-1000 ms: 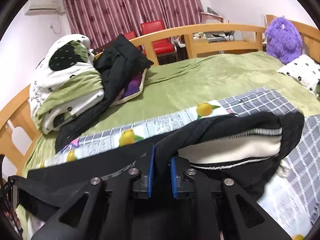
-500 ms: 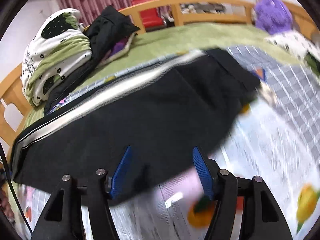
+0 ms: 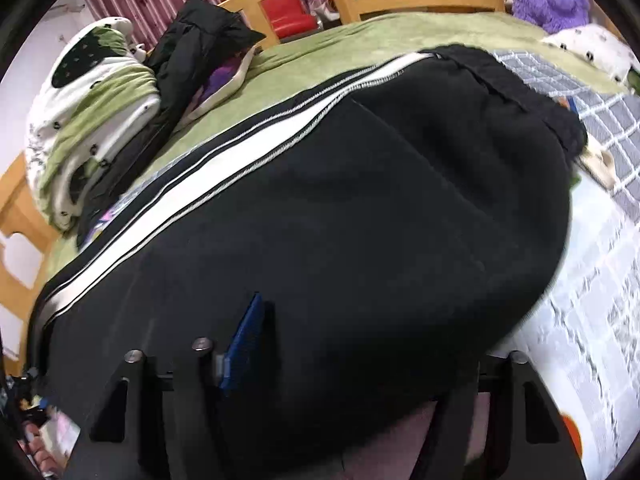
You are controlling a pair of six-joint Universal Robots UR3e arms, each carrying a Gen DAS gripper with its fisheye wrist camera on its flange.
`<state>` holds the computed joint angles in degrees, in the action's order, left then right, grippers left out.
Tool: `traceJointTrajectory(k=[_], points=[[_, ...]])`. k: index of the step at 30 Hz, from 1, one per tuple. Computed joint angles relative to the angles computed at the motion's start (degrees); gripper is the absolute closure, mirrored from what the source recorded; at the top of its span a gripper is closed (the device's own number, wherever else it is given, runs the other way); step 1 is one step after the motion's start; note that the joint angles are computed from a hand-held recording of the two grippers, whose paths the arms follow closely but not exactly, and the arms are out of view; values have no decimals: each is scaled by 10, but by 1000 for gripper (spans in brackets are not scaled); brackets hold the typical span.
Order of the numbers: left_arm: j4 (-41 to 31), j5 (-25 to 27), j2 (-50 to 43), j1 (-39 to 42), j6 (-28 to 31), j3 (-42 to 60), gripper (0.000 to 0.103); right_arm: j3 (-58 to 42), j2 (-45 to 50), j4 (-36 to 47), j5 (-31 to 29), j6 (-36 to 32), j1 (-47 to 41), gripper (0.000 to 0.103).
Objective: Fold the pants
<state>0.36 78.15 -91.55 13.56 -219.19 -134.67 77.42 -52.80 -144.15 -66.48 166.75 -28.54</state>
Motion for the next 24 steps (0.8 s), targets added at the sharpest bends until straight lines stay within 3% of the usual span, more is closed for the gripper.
traceJointTrajectory(k=[2,4,7,10,14,16,19,21,24], points=[[-62,41,-6,-23,27,42,82,14,-9,-16,-1,3,-1,89],[-86,31,36,-16,37,27,86,48,-49,-11,19,16,-21,92],[-192,-1,179,2,57,-9,89,136,-162,32,68,-20,-75,94],[-311,-20,326,2,79,-42,89,235,-286,78,90,-102,-145,94],[-424,-3,458,-64,70,-80,89,328,-452,247,126,-297,-304,94],[-398,43,467,-151,12,-102,89,351,-510,348,137,-408,-400,94],[-341,133,413,-277,-64,-99,89,376,-548,423,139,-507,-496,94],[-332,198,357,-358,-104,-69,89,395,-564,434,136,-546,-527,93],[-371,212,345,-369,-104,-40,88,417,-579,441,116,-577,-546,87]])
